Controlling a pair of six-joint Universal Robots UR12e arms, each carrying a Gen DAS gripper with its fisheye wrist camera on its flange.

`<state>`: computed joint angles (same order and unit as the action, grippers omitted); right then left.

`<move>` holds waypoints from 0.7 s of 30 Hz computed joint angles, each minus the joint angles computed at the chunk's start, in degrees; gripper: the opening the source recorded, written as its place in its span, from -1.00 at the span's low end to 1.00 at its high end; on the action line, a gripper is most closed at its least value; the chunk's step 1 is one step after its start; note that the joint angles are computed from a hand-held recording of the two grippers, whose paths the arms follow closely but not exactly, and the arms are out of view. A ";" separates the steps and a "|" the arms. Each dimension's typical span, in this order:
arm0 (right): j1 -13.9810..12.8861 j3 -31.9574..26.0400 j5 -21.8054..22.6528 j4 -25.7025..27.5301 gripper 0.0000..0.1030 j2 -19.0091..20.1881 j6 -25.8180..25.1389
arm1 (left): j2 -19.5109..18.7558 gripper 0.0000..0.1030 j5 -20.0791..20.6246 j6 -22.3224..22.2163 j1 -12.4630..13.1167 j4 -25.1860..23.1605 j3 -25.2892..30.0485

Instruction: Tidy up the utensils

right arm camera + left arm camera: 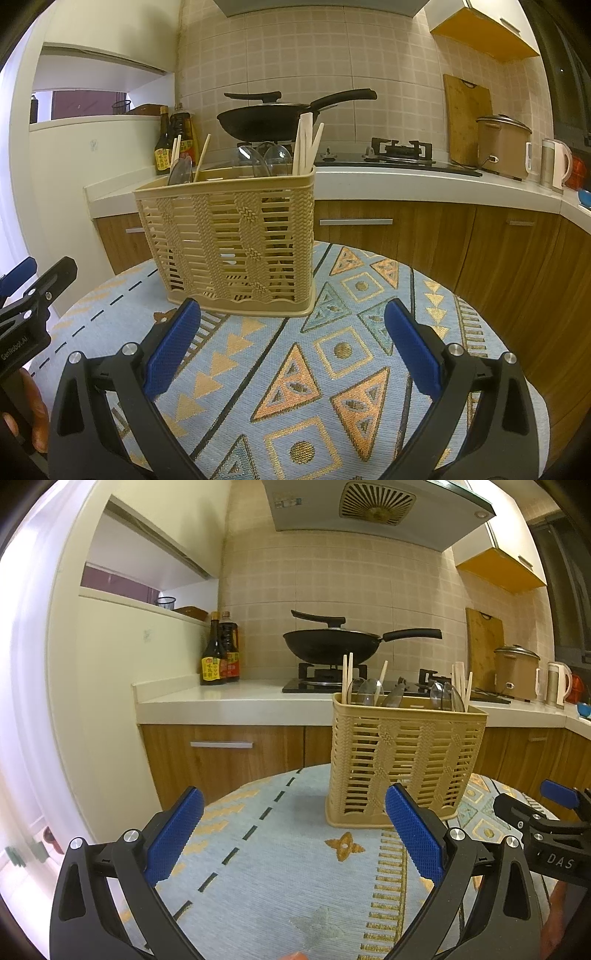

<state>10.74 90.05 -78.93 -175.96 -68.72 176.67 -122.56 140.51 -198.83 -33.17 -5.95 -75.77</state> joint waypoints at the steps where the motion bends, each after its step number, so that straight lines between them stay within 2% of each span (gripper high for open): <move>1: 0.01 0.02 -0.01 -0.03 0.84 0.00 -0.04 | -0.02 0.85 0.07 0.08 -0.03 0.06 0.01; 17: 0.22 0.11 -0.62 -0.16 0.84 -0.09 -0.54 | 0.08 0.85 -0.61 -0.07 0.11 0.04 -0.08; 21: 0.25 0.07 -0.77 -0.26 0.84 -0.05 -0.50 | 0.15 0.85 -1.23 -0.42 0.17 -1.26 0.02</move>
